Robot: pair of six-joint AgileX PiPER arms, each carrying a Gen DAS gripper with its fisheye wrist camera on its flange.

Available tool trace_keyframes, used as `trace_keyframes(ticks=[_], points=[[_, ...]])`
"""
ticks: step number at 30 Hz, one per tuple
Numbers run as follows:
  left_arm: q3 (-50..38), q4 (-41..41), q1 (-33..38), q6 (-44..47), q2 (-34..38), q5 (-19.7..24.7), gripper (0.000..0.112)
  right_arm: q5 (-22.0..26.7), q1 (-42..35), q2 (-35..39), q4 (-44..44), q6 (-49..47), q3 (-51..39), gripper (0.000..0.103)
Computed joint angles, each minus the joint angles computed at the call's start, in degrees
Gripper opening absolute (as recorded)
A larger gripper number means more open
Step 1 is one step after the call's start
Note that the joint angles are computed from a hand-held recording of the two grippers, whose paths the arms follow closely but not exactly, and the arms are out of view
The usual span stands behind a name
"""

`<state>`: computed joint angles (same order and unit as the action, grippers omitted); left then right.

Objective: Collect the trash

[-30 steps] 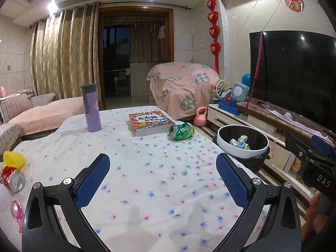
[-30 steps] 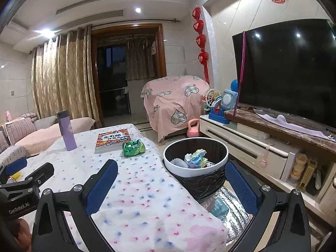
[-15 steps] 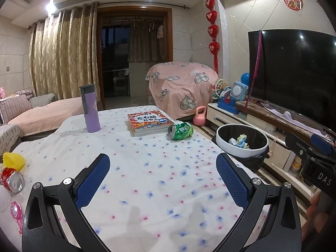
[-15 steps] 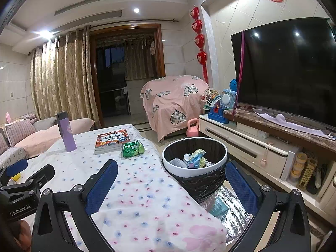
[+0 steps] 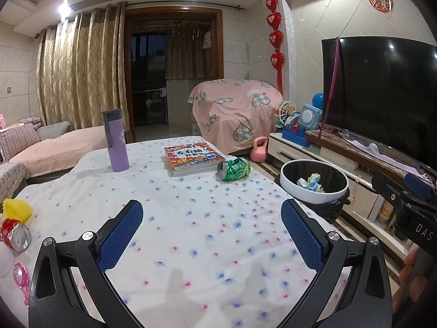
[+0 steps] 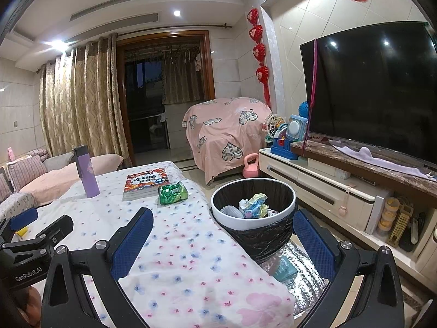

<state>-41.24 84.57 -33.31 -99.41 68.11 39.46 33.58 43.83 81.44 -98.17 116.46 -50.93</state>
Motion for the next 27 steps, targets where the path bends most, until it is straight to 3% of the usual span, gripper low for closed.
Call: trace_keyframes(ticks=[27], points=[[0.19, -0.25, 2.2, 0.52, 0.63, -2.95, 0.103, -0.71, 0.96, -0.13, 2.66, -1.62, -0.86, 0.103]])
